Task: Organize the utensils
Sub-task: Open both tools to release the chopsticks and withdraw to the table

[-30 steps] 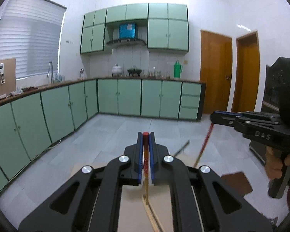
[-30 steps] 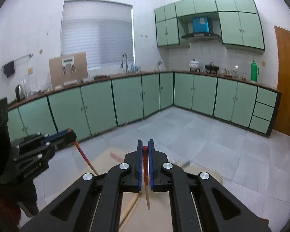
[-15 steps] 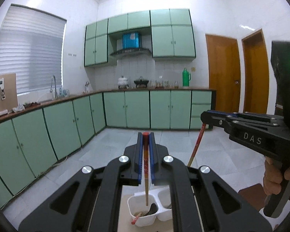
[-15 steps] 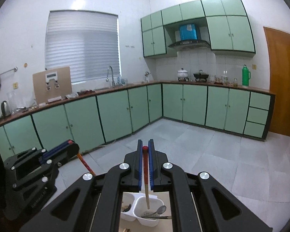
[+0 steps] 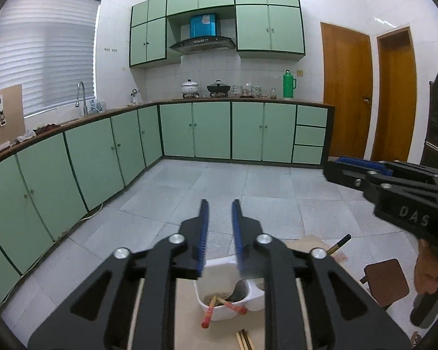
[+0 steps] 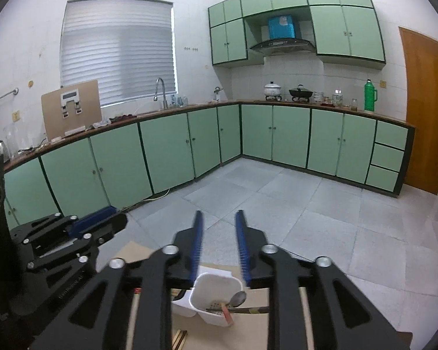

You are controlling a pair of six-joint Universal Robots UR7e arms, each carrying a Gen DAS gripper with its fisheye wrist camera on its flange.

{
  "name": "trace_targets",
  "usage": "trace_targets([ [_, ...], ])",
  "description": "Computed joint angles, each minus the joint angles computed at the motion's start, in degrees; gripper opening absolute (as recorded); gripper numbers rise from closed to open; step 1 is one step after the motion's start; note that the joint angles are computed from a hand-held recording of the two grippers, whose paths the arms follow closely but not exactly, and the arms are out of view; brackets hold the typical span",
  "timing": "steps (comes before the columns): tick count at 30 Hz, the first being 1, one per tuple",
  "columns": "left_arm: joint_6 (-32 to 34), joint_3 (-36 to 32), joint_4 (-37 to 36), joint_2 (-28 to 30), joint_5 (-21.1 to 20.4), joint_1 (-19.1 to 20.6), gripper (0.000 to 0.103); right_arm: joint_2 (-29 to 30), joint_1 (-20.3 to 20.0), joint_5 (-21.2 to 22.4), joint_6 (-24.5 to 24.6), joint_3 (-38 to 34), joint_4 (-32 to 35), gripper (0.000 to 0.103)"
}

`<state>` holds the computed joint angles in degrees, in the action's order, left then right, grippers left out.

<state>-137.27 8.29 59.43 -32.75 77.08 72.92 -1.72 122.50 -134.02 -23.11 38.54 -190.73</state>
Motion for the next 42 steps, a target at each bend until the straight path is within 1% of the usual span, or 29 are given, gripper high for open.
trace_targets([
  [1, 0.17, 3.55, -1.79, -1.99, 0.18, 0.09, 0.027, -0.55, 0.11, -0.18, -0.11, 1.16, -1.07, 0.037],
  [2, 0.61, 8.68, -4.61, -4.94, 0.31, 0.13, 0.032, -1.02, 0.2, -0.37, -0.3, 2.23, -2.14, 0.041],
  [3, 0.99, 11.41, -6.26, -6.6, 0.51, 0.21, 0.035, -1.84, 0.43, -0.73, -0.74, 4.21, -4.21, 0.047],
  [5, 1.18, 17.1, -8.88, -10.23, 1.28, 0.44, 0.039, -2.66, 0.87, -1.24, -1.67, 6.6, -7.24, 0.054],
  [7, 0.8, 22.52, -11.3, -13.62, 1.32, 0.62, 0.042, -3.75, 1.56, -2.28, -2.43, 10.33, -11.62, 0.068],
  [9, 0.83, 29.88, -14.91, -18.26, 1.66, 0.97, 0.049, -4.52, 2.1, -3.38, -2.79, 13.53, -15.49, 0.075],
  [10, 1.26, 34.48, -17.42, -21.13, 1.89, 1.32, 0.05, -4.87, 2.43, -3.91, -3.05, 15.54, -17.85, 0.078],
  [13, 1.67, 43.59, -21.25, -26.7, 2.36, 2.41, 0.055, -5.36, 3.26, -4.98, -3.66, 20.79, -23.5, 0.084],
  [14, 1.53, 45.74, -21.71, -28.03, 2.56, 2.86, 0.057, -5.1, 3.56, -5.51, -3.92, 22.22, -25.27, 0.085],
  [16, 0.86, 50.01, -21.92, -30.21, 2.12, 4.02, 0.058, -4.75, 3.77, -6.25, -3.59, 24.6, -27.56, 0.088],
  [19, -0.14, 53.38, -21.9, -31.54, 1.13, 5.77, 0.058, -3.6, 4.17, -7.52, -0.23, 27.72, -28.66, 0.09],
  [22, -1.75, 54.88, -20.45, -31.38, 0.14, 7.98, 0.059, -2.12, 4.31, -9.02, 3.39, 29.45, -28.4, 0.09],
  [24, -1.23, 56.02, -20.3, -30.95, -1.78, 9.35, 0.059, -1.07, 4.37, -9.68, 5.91, 30.17, -27.32, 0.09],
  [28, -0.17, 56.24, -18.8, -29.6, -4.37, 11.28, 0.059, 0.52, 4.08, -10.33, 12.46, 31.26, -22.06, 0.09],
  [30, 1.33, 57.18, -19.06, -29.06, -6.81, 11.93, 0.059, 1.18, 3.79, -10.4, 15.9, 31.77, -19.14, 0.09],
  [34, 1.99, 56.39, -17.02, -27.53, -8.32, 13.99, 0.059, 2.22, 3.37, -10.18, 21.69, 32.06, -13.76, 0.09],
  [38, 1.64, 56.85, -15.92, -27.32, -9.31, 15.01, 0.059, 2.03, 2.84, -8.87, 26.88, 33.08, -7.92, 0.09],
  [40, 1.35, 56.32, -15.32, -27.0, -9.51, 15.49, 0.059, 1.87, 2.62, -7.57, 28.84, 33.51, -5.63, 0.089],
  [42, 1.2, 57.01, -15.71, -27.24, -9.53, 15.96, 0.059, 2.34, 2.69, -7.39, 29.96, 32.84, -3.25, 0.089],
])
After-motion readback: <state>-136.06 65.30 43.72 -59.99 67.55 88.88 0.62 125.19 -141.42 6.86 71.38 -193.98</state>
